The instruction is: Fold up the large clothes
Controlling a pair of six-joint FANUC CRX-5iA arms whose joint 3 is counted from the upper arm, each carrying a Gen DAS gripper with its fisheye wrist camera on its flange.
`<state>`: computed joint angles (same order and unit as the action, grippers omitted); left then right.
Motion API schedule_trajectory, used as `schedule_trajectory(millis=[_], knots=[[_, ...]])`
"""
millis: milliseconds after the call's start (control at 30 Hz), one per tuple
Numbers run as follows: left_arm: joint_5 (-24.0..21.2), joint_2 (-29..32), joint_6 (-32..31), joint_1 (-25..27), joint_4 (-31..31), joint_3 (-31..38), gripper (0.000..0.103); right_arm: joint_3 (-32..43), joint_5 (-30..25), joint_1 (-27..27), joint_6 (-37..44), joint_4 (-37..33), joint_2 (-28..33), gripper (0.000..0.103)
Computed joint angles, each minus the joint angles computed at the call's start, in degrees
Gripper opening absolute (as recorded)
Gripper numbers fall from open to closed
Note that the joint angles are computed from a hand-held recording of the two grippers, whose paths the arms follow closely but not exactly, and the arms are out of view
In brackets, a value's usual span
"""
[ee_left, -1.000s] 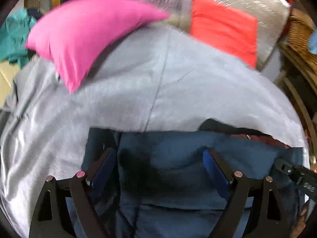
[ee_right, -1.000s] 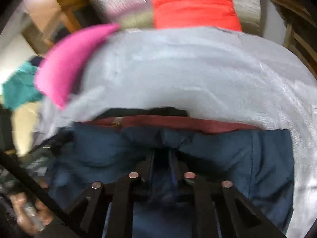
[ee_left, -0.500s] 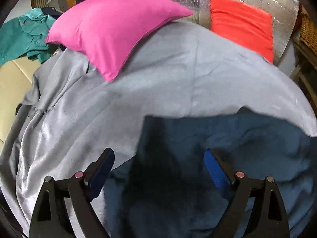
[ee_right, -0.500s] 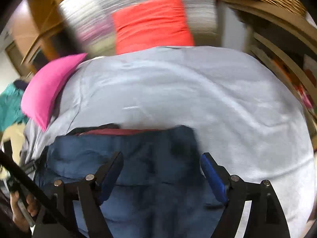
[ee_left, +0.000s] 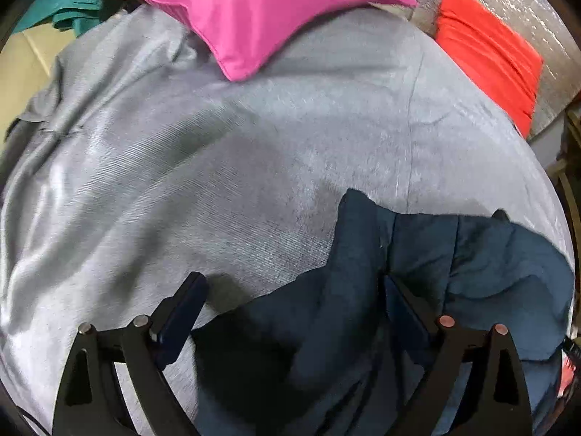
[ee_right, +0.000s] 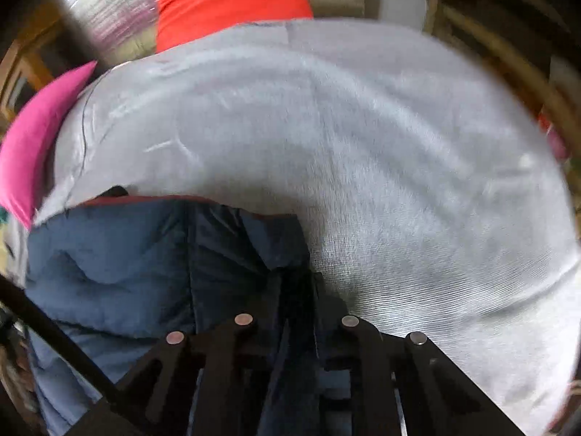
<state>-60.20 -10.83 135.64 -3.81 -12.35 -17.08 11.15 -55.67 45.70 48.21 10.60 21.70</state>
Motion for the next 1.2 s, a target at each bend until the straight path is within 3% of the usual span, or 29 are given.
schedule_trajectory(millis=[100, 133, 167, 233, 300, 400, 533, 633, 667, 733, 767, 833, 900, 1000, 1067, 1133, 1200], knots=[[-3.2, -4.0, 2.1, -3.6, -5.7, 1.8, 0.096, -5.0, 3.8, 0.3, -0.3, 0.3, -5.1, 0.019], [-6.0, -4.3, 3.5, -5.4, -8.5, 3.0, 0.096, -7.8, 5.6, 0.6, 0.3, 0.3, -7.9, 0.027], [-8.3, -5.0, 4.3, -7.0, -10.6, 3.5, 0.096, -9.8, 6.5, 0.9, 0.3, 0.5, -9.8, 0.052], [-11.5, -8.2, 5.0, -10.0, -12.1, 2.2, 0.096, -14.9, 9.8, 1.2, 1.1, -2.3, -15.2, 0.078], [-14.5, -11.2, 5.7, -13.1, -12.7, 0.5, 0.096, -16.7, 10.2, 0.3, 6.7, -11.5, -18.9, 0.078], [-18.6, -14.5, 9.8, -18.9, -13.7, -1.6, 0.096, -20.4, 7.7, -0.1, 6.3, -17.1, -23.5, 0.078], [-19.6, -15.0, 9.7, -18.6, -11.2, -4.1, 0.095, -24.3, 6.0, 0.4, 2.5, -20.1, -27.2, 0.061], [-19.9, -18.9, 12.7, -19.4, -10.7, -5.9, 0.093, -30.1, 7.9, 5.6, -5.6, -11.6, -32.2, 0.056], [-19.8, -21.1, 14.3, -19.8, -10.4, -6.8, 0.091, -31.5, 8.6, 6.4, -6.6, -10.7, -33.2, 0.049], [-19.5, -25.1, 16.6, -19.8, -9.2, -8.9, 0.078, -33.6, 9.7, 6.9, -7.3, -12.2, -36.0, 0.041], [-19.1, -26.7, 17.3, -19.2, -8.1, -10.0, 0.076, -35.1, 10.9, 7.7, -9.3, -10.3, -37.5, 0.041], [-17.7, -29.4, 17.9, -17.8, -5.5, -12.6, 0.069, -34.6, 12.3, 7.2, -7.3, -10.5, -36.8, 0.040], [-15.5, -30.6, 15.9, -15.8, -2.7, -14.5, 0.065, -31.9, 8.5, 6.8, -5.1, -12.4, -33.8, 0.040], [-14.9, -28.3, 16.8, -18.0, -4.9, -13.4, 0.061, -30.6, 6.7, 7.4, -6.1, -10.8, -31.6, 0.038], [-13.5, -28.1, 15.6, -16.7, -3.6, -14.3, 0.053, -30.8, 7.0, 7.7, -7.4, -9.5, -31.5, 0.023], [-9.0, -31.2, 11.6, -11.5, 2.1, -17.8, 0.023, -31.2, 7.3, 8.4, -8.1, -8.2, -31.6, 0.015], [-9.7, -30.8, 13.3, -13.9, 0.0, -16.4, 0.016, -34.0, 9.4, 9.6, -10.9, -5.7, -33.8, 0.012]])
